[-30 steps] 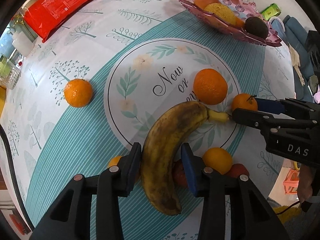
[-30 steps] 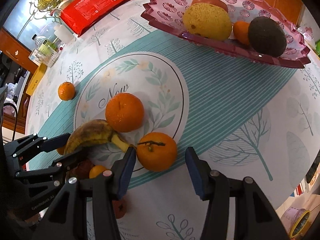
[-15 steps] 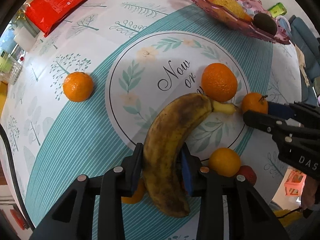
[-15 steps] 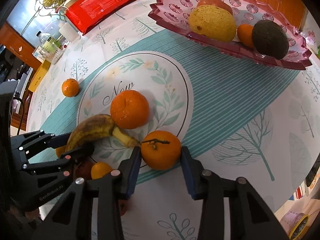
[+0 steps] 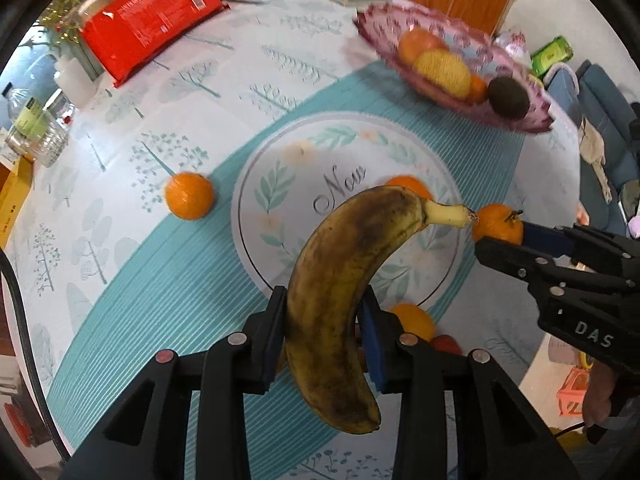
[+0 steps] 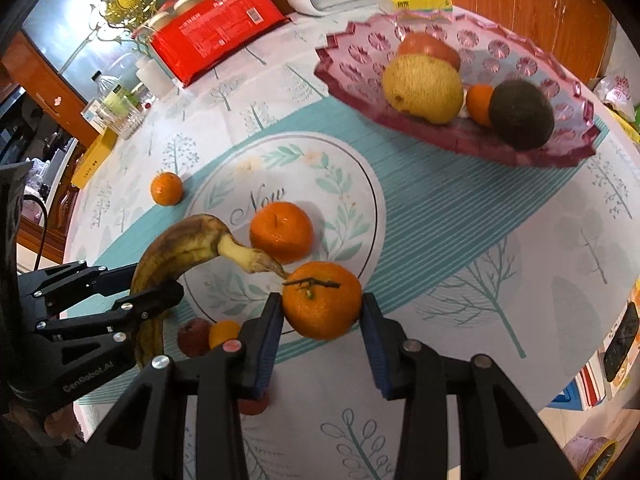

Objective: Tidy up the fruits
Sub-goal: 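Carry the banana and orange over the pink bowl with both tools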

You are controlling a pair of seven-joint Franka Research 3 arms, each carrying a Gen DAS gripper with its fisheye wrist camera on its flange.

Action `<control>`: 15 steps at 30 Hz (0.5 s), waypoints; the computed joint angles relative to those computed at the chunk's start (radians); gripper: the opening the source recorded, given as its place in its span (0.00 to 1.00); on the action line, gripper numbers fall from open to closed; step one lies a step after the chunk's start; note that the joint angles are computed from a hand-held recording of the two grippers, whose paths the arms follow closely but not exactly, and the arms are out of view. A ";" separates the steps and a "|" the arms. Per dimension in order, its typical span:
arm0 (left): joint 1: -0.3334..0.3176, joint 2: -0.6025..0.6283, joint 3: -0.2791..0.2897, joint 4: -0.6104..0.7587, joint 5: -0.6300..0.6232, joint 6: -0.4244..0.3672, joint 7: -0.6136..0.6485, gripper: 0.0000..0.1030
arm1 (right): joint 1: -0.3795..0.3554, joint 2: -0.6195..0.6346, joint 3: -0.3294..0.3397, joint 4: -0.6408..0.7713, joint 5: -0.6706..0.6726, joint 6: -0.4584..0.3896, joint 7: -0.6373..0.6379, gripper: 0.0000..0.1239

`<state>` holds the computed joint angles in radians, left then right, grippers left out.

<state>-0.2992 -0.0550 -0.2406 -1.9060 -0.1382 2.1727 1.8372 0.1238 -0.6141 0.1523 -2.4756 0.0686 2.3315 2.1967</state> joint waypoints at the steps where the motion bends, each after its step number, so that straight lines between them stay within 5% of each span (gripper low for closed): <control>1: 0.001 -0.010 0.001 0.003 -0.004 -0.002 -0.004 0.32 | 0.000 -0.003 0.000 0.007 -0.004 -0.005 -0.003 0.32; 15: -0.030 -0.022 -0.020 0.106 0.033 0.005 -0.120 0.32 | -0.032 -0.074 -0.024 0.077 -0.050 -0.032 -0.113 0.32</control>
<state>-0.3294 -0.0770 -0.2609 -1.8004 -0.1048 2.1779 1.7173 0.0921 -0.6882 0.1280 -2.3987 0.0184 2.2996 2.0839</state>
